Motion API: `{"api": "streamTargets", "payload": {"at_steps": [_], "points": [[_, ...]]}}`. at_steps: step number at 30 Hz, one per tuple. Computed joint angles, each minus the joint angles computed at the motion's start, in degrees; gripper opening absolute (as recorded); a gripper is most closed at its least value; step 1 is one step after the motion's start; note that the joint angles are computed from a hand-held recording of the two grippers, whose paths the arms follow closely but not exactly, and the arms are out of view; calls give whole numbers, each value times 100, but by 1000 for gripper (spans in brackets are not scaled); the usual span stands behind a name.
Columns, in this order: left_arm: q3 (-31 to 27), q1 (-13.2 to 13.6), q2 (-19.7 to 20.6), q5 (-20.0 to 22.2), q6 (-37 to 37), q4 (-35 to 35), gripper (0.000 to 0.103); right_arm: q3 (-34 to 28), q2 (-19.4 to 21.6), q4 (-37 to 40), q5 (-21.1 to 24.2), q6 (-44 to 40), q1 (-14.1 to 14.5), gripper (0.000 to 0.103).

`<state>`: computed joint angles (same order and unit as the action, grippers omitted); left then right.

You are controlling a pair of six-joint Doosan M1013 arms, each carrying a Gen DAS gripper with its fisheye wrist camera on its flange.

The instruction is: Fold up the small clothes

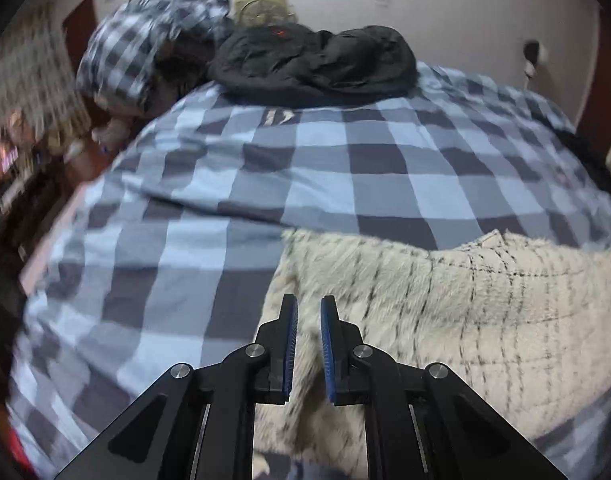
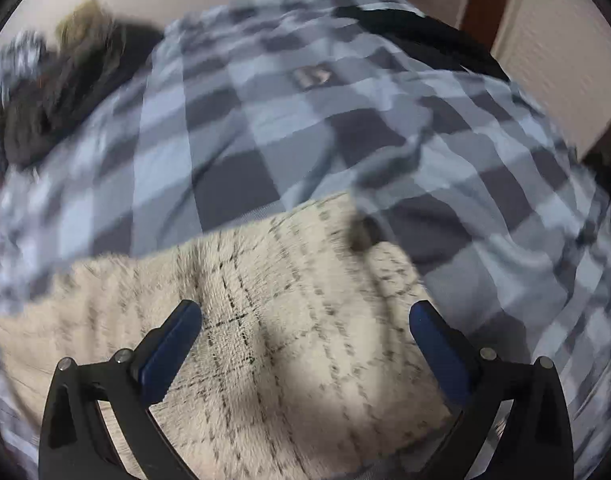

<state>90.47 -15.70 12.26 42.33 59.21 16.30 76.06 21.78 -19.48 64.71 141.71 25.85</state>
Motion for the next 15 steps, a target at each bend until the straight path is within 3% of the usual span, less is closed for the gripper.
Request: {"api": "streamTargets", "payload": {"at_steps": [4, 7, 9, 13, 15], "points": [[257, 197, -152, -342, 643, -942, 10, 438, -518, 679, -1008, -12, -75, 101], [376, 203, -299, -443, 1939, -1618, 10, 544, -739, 879, -1367, -280, 76, 101], [335, 193, -332, -267, 2595, -1985, 10, 554, -840, 813, -1431, -516, 230, 101], [361, 94, -460, -332, 2675, -1726, 10, 591, -973, 367, -1206, -796, 487, 101], [267, 197, -433, -124, 3263, -2411, 10, 587, -984, 98, -972, -858, 607, 101]]}}
